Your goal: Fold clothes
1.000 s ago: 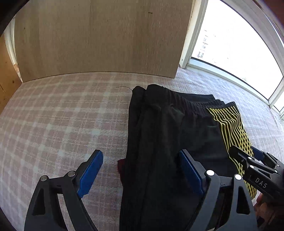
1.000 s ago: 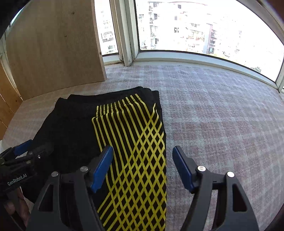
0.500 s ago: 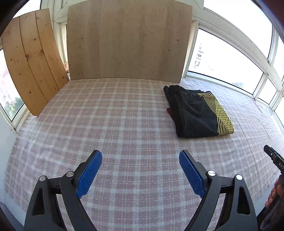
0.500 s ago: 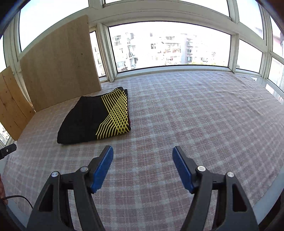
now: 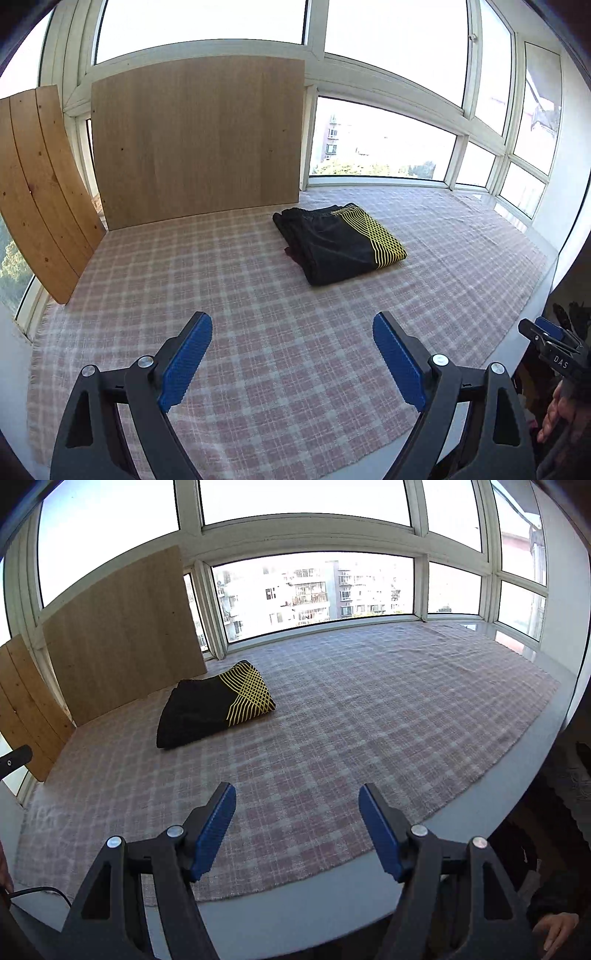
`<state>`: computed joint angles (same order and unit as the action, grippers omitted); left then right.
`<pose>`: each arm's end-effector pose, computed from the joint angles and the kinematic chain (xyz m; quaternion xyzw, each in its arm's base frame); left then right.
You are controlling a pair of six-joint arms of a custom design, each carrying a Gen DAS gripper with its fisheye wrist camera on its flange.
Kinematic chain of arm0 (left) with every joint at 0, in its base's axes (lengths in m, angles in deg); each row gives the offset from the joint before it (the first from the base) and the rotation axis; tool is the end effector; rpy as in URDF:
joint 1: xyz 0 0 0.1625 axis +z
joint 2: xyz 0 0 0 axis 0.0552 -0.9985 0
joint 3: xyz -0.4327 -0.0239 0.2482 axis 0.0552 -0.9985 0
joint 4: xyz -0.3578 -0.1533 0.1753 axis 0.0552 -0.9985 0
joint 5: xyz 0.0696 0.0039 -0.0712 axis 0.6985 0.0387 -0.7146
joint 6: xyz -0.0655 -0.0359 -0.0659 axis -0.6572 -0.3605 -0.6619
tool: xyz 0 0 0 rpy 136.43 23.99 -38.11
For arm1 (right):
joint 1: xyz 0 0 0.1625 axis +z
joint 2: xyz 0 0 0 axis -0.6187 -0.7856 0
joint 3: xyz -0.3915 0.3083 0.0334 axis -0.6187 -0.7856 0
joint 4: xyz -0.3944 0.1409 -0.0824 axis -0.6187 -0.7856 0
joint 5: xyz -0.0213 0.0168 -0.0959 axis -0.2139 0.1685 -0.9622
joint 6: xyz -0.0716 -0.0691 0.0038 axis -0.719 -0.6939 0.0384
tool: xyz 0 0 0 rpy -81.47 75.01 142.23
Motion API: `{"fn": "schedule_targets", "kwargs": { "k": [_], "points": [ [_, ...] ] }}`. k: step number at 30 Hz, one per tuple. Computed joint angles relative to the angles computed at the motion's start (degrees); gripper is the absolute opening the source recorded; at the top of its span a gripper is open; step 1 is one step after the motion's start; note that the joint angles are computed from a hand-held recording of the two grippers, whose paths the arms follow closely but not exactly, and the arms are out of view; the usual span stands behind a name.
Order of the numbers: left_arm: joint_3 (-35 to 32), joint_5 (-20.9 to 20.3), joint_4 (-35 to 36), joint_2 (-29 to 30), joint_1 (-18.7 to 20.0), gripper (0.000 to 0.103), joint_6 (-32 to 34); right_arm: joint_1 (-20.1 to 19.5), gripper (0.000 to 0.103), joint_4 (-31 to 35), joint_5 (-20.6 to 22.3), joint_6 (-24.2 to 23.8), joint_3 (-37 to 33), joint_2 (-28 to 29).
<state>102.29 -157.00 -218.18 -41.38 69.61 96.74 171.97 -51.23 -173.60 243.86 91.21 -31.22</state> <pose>-0.0502 -0.6361 0.3480 0.5097 0.8365 -0.1830 0.0838 0.3887 -0.3527 -0.0376 -0.2581 -0.6698 0.5366 0.4435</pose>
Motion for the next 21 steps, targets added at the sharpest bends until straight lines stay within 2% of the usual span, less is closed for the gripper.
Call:
{"fn": "schedule_targets", "kwargs": {
  "k": [3, 6, 8, 10, 12, 15, 16, 17, 18, 19, 21],
  "points": [
    [-1.0, -2.7, 3.8, -1.5, 1.2, 0.089, 2.6, 2.9, 0.068, 10.2, 4.0, 9.3, -7.9, 4.6],
    [-0.8, -3.3, 5.4, -3.1, 1.3, 0.089, 3.8, 5.0, 0.068, 17.4, 7.7, 12.7, -14.6, 8.2],
    [-1.1, -2.9, 7.6, -3.8, 0.8, 0.089, 4.2, 5.9, 0.068, 20.0, 8.4, 14.6, -17.2, 9.3],
    [-1.2, -3.4, 7.8, -4.4, 0.2, 0.089, 5.1, 6.3, 0.068, 25.6, 8.3, 18.4, -20.0, 10.3],
    [-1.6, -4.2, 7.4, -4.7, -0.5, 0.089, 5.5, 6.3, 0.068, 29.8, 7.7, 20.7, -22.4, 10.9],
    [-2.7, -4.3, 6.5, -4.7, -2.1, 0.090, 4.2, 5.8, 0.068, 34.9, 4.4, 23.7, -24.2, 10.8],
    [-3.4, -4.7, 6.5, -4.5, -2.5, 0.094, 3.6, 5.6, 0.068, 37.1, 3.2, 25.1, -24.9, 10.8],
    [-3.9, -4.8, 6.1, -4.4, -2.9, 0.103, 2.8, 5.3, 0.068, 39.6, 2.0, 26.7, -25.6, 10.8],
    [-4.3, -4.7, 5.1, -4.2, -3.4, 0.102, 2.1, 5.1, 0.068, 42.4, 0.7, 28.6, -26.5, 10.9],
    [-4.1, -4.3, 2.2, -4.0, -3.6, 0.102, 1.9, 4.8, 0.068, 44.2, -0.4, 29.4, -27.2, 11.0],
    [-3.5, -3.1, -4.1, -3.5, -4.3, 0.102, 1.6, 3.8, 0.068, 43.0, -3.7, 27.8, -25.8, 10.1]
  ]
}}
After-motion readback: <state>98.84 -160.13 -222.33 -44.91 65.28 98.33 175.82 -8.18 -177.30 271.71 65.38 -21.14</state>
